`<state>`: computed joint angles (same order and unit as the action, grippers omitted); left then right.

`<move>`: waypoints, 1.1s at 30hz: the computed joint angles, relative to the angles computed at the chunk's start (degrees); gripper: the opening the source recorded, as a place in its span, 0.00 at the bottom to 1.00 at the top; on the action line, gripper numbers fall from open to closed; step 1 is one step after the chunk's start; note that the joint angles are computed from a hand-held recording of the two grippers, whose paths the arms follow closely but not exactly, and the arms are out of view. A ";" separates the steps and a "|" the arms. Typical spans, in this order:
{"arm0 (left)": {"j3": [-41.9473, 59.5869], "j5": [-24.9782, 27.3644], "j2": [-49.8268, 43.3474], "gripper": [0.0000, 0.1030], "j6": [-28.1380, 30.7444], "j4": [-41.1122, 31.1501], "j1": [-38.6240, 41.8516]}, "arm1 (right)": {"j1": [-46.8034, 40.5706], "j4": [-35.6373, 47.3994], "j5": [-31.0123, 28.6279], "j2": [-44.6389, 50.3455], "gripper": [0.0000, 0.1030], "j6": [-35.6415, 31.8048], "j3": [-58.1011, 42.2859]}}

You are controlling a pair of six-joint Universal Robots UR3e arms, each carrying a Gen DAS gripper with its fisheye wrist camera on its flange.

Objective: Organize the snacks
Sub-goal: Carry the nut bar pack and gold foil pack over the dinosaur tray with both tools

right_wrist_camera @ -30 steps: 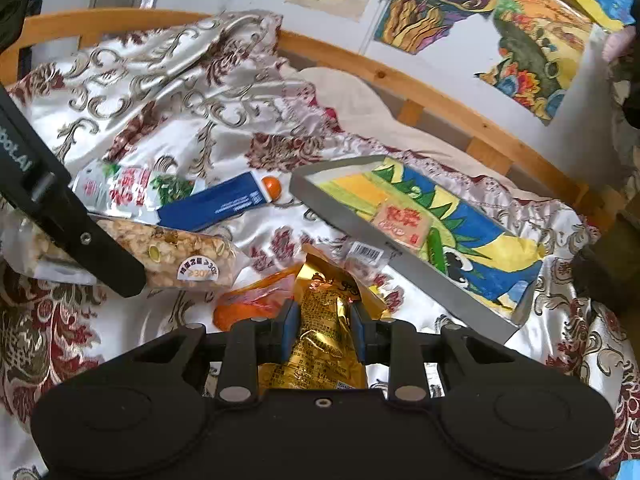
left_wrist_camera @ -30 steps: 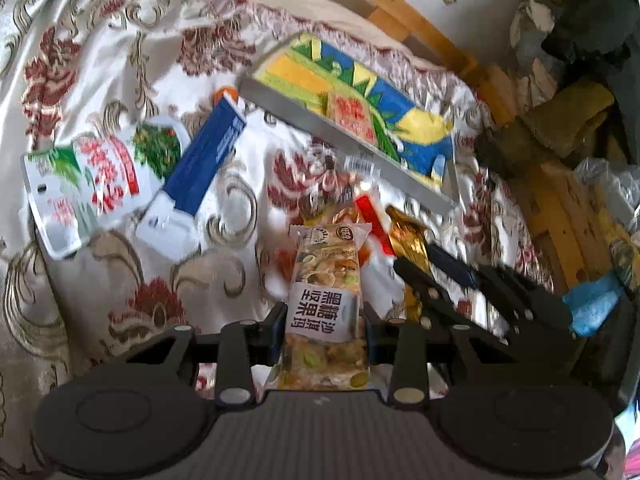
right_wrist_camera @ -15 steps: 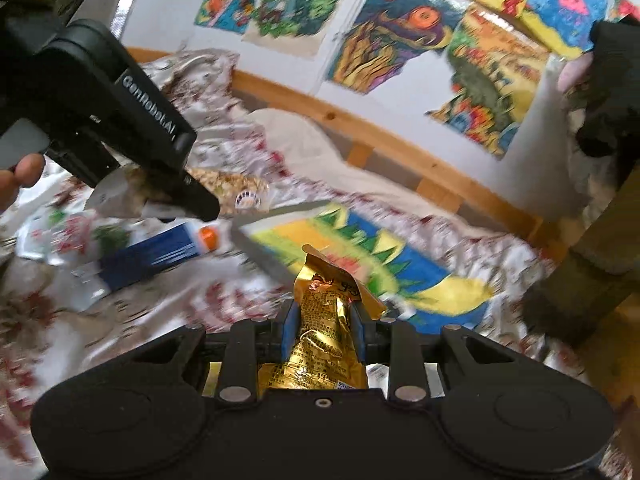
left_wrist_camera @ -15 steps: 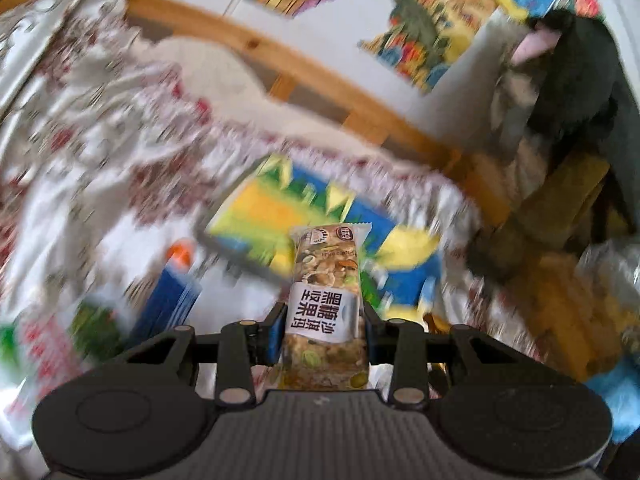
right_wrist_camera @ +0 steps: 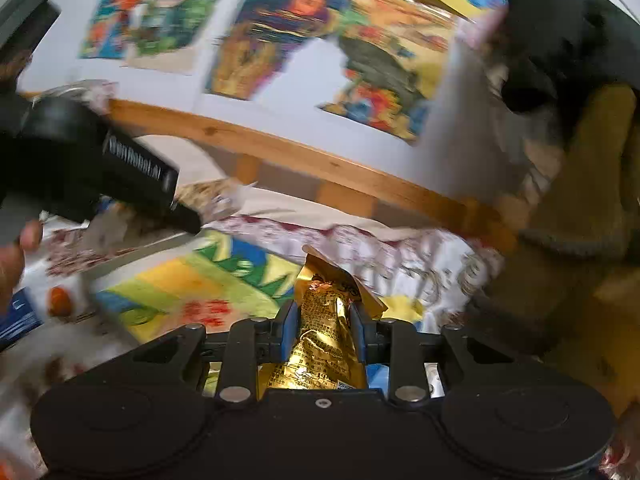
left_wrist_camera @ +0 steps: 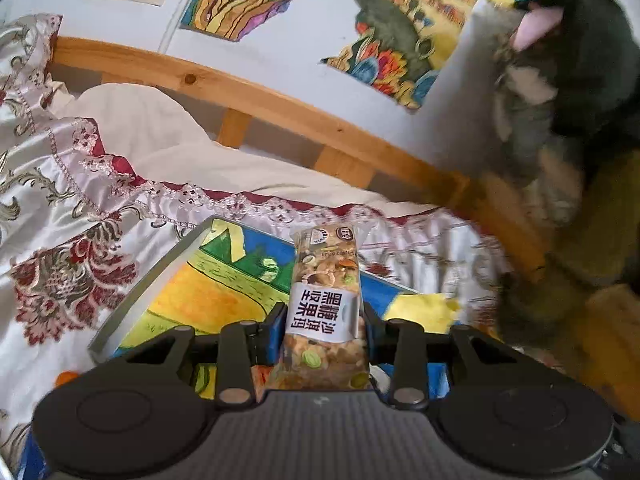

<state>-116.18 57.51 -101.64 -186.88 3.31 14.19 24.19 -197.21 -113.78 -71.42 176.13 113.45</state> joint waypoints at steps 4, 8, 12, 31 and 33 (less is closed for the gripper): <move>6.76 4.83 -8.46 0.39 -2.11 1.09 -5.06 | -1.95 -0.98 0.20 3.40 0.30 1.63 -0.48; 11.15 9.04 -12.95 0.39 -0.10 -0.83 -8.55 | -3.00 -0.68 0.01 6.86 0.30 2.34 -2.07; 13.33 13.78 -15.38 0.39 4.15 -2.41 -11.35 | -3.43 0.25 -0.06 9.62 0.30 2.18 -4.31; 14.01 13.84 -15.05 0.67 4.65 -6.73 -11.95 | -4.45 2.46 2.53 9.29 0.44 5.97 -4.06; 13.41 13.17 -13.64 0.71 3.76 -7.61 -11.23 | -4.33 2.51 1.81 8.31 0.47 6.46 -3.53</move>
<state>-102.77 70.67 -115.28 -183.12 -4.29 2.96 19.86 -194.69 -111.97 -63.12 182.59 109.93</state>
